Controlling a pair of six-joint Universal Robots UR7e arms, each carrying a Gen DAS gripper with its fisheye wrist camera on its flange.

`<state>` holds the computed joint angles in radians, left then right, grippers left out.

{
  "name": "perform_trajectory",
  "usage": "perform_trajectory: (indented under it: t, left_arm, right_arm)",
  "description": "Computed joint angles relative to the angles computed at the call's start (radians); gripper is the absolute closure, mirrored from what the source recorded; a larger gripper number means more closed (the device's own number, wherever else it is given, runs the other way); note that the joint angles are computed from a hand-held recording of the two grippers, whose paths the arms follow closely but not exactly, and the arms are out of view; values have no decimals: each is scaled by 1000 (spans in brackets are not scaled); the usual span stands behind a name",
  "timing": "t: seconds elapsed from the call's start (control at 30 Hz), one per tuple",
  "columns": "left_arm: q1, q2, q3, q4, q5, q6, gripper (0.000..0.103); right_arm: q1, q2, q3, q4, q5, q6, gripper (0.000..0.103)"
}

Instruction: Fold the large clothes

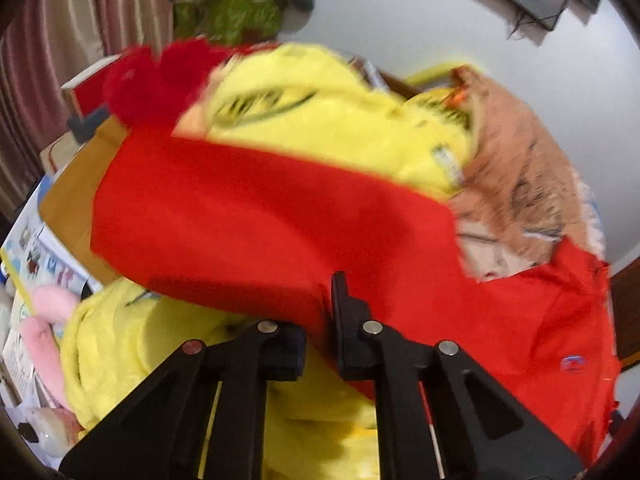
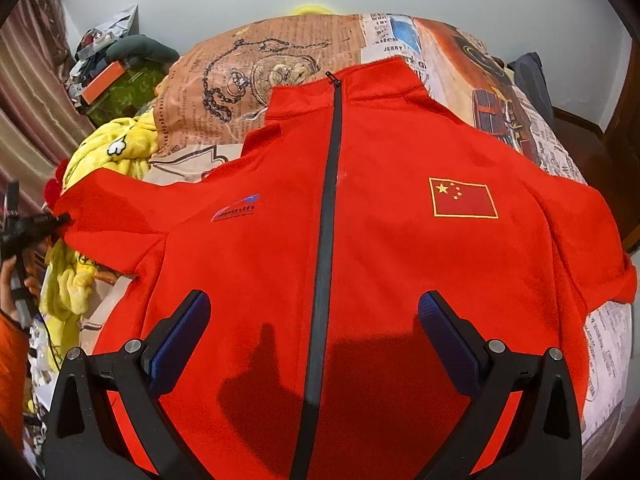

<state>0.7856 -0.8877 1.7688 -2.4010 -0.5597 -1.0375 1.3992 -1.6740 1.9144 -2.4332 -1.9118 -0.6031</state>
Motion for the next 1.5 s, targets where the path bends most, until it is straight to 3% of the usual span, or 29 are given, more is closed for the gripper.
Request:
perform_trajectory:
  t: [0.2,0.33,0.53,0.73,1.07,1.23,1.3,1.4,1.47,1.5]
  left_arm:
    - [-71,52,-124,-8,48,131,98]
    - [-115,156,-273,-11,74,269,99]
    - [-161,324,-470,-38,35,437,99]
    - [-182,500,-666,10,-101,528,99]
    - [-175,781,-984,276,-359,495,99]
    - [-185,862,-1072,389,-378,490,99]
    - [-186,867,-1071,403,-380,480,94]
    - [-192,849,-1040,407,-396,474,75]
    - [-193,826,-1010,398,-423,476,47]
    - [-196,811,-984,378,-429,482,44]
  right_arm:
    - [-5,-24,-3,0,20,-18,0]
    - [-16,-44,-9,3,46,-29,0]
    - [-44,-70,-27,14,81,-45,0]
    - [-87,-87,-50,30,106,-58,0]
    - [-172,-126,-57,50,143,-76,0]
    - [-199,-124,-68,77,134,-81,0]
    - [-204,-123,-71,84,130,-76,0]
    - [-202,-123,-67,84,115,-73,0]
    - [-191,-124,-62,76,101,-75,0]
    - [-187,-122,-61,73,96,-77,0]
